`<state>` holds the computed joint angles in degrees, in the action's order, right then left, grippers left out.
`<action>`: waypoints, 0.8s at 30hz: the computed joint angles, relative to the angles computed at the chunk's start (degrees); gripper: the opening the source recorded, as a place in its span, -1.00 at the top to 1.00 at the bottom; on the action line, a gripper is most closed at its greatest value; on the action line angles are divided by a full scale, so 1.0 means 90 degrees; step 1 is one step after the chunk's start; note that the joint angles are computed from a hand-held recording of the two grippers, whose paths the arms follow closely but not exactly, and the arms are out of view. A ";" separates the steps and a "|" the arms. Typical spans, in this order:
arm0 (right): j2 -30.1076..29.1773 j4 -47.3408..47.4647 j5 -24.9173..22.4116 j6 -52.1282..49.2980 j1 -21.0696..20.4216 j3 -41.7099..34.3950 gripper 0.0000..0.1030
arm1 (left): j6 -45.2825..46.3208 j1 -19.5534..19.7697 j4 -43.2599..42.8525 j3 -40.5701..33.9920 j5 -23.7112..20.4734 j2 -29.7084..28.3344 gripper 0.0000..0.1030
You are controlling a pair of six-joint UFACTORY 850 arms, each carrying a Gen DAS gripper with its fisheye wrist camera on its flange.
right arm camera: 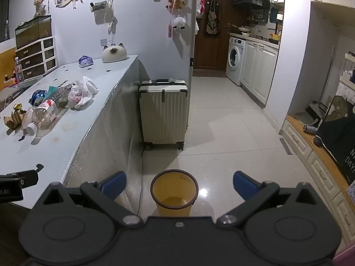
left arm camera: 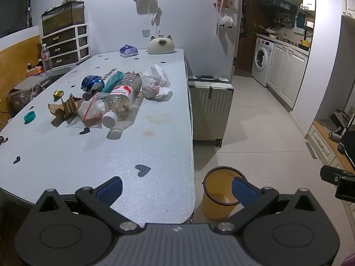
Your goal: Collect trash
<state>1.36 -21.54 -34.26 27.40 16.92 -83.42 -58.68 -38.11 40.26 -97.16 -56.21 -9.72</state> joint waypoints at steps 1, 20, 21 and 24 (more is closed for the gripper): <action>0.0001 0.0006 -0.0007 -0.0009 0.0002 -0.0001 -1.00 | 0.0005 0.0000 -0.0004 -0.0005 -0.0006 -0.0003 -1.00; -0.0043 0.0035 -0.0098 -0.0067 -0.0011 -0.0064 -1.00 | 0.0016 -0.0002 0.0006 -0.0007 -0.0012 -0.0008 -1.00; -0.0040 0.0023 -0.0099 -0.0055 -0.0009 -0.0063 -1.00 | 0.0022 -0.0003 0.0007 -0.0010 -0.0015 -0.0011 -1.00; -0.0043 0.0009 -0.0097 -0.0050 -0.0008 -0.0063 -1.00 | 0.0015 -0.0003 0.0012 -0.0007 -0.0013 -0.0009 -1.00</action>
